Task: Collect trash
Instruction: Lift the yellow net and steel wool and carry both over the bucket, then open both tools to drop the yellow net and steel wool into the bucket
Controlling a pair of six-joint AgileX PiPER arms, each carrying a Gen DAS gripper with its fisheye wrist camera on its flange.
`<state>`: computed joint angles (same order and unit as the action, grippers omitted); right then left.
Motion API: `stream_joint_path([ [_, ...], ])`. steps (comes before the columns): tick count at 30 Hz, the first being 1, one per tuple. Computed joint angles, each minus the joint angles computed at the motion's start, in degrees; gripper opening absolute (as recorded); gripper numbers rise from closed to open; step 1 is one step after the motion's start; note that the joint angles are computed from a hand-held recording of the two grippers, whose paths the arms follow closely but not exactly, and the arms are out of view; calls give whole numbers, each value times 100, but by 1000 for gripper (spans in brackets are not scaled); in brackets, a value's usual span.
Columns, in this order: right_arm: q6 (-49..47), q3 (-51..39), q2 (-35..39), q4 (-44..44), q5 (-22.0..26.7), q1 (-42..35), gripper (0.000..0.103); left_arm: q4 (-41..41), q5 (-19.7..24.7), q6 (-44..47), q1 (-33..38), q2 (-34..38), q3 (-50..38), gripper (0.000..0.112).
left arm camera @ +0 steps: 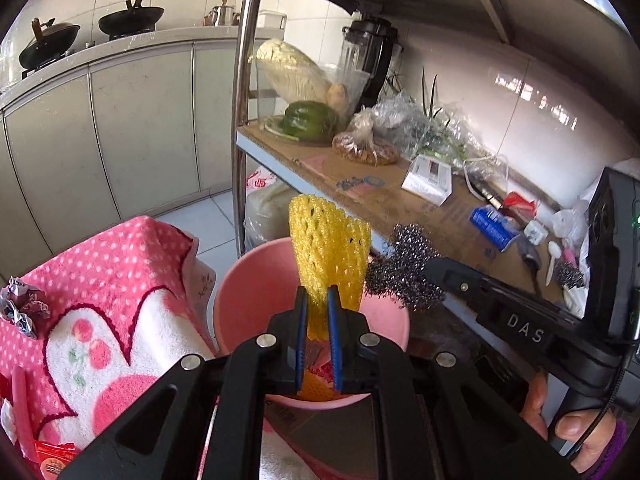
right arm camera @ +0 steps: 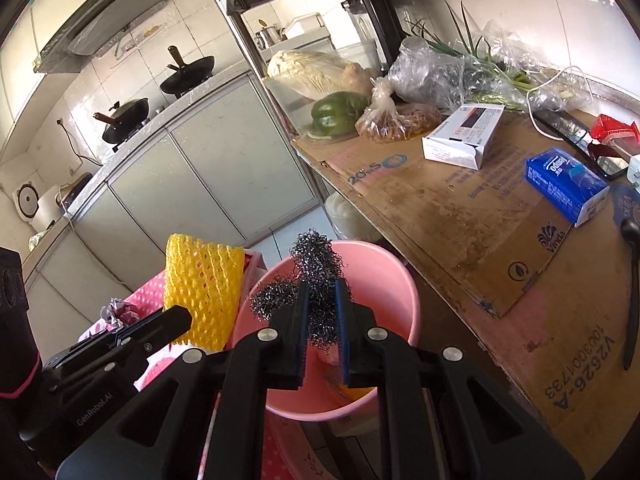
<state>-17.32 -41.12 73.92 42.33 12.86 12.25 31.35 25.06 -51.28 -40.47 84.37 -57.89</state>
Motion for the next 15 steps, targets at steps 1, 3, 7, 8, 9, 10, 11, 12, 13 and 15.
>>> stream_joint_path([
  [1, 1, -10, 57, -5, -19, 2, 13, -3, 1, 14, 2, 71, -17, 9],
  [3, 18, -42, 181, -16, -45, 18, 13, -16, -4, 41, 20, 166, -18, 9],
  [7, 126, -123, 425, -154, -82, 95, 13, -119, -28, 120, 80, 335, -37, 10],
  [8, 226, -137, 464, -251, -98, 121, 13, -149, -49, 142, 99, 373, -42, 10],
  [9, 277, -147, 497, -297, -112, 132, 13, -206, -65, 199, 120, 401, -51, 10],
  [10, 289, -152, 529, -305, -129, 140, 13, -231, -73, 223, 135, 433, -57, 11],
  [11, 320, -161, 559, -333, -143, 149, 13, -214, -46, 200, 128, 465, -85, 11],
  [12, 371, -186, 594, -387, -152, 156, 13, -172, -33, 150, 126, 485, -88, 11],
  [13, 418, -191, 616, -438, -176, 164, 13, -183, -25, 152, 131, 495, -95, 11],
  [15, 652, -206, 650, -678, -197, 186, 13, -359, -3, 293, 170, 538, -136, 11],
])
